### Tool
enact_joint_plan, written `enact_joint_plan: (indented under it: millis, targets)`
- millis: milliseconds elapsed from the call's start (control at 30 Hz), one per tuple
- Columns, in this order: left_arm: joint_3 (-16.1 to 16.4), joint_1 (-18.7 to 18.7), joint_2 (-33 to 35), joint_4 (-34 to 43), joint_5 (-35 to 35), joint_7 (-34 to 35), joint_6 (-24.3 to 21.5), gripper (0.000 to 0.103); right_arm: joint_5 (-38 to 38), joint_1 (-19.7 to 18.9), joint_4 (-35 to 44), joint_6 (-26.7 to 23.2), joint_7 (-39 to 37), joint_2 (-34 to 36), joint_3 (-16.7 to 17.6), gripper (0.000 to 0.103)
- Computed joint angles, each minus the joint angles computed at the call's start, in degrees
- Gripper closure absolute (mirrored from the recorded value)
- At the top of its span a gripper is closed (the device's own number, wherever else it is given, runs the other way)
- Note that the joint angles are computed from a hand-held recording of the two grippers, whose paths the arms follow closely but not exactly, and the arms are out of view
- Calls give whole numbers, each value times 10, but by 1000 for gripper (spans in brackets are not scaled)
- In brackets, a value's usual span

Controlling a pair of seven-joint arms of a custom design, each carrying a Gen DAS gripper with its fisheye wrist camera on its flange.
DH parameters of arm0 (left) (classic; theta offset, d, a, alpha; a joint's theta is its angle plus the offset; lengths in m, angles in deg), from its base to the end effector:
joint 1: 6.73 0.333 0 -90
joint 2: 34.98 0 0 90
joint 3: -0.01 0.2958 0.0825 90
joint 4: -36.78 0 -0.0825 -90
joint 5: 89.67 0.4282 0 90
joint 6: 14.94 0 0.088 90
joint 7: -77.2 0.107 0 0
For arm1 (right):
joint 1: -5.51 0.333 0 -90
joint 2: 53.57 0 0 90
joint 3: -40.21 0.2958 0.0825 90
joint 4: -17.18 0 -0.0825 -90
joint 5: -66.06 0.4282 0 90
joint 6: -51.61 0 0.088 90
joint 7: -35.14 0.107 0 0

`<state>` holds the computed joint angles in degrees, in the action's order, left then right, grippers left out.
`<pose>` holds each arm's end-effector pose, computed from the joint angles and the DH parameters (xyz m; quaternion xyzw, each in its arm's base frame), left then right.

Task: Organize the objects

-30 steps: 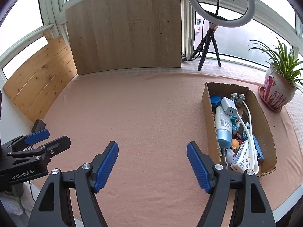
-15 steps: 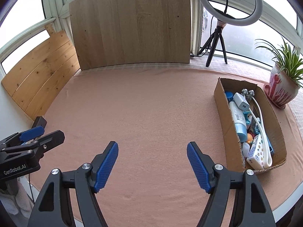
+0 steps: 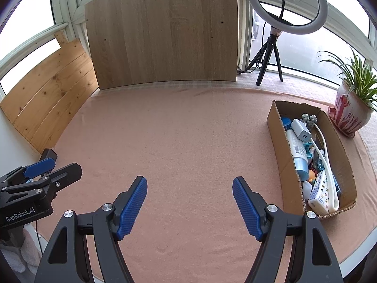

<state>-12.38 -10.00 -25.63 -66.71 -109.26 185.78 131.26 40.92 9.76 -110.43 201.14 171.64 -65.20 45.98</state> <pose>0.6652 -0.1744 0.4819 -0.5410 0.7782 -0.3018 0.1035 0.5633 0.1107 0.4828 -0.5538 0.7658 -0.2428 0.2189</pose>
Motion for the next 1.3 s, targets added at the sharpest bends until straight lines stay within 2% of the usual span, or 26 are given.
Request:
enact_joint_plan:
  millis: [1300]
  targets:
    - [-8, 15, 66, 66, 64, -23, -15, 14, -6, 19, 41, -15, 10, 49, -21, 31]
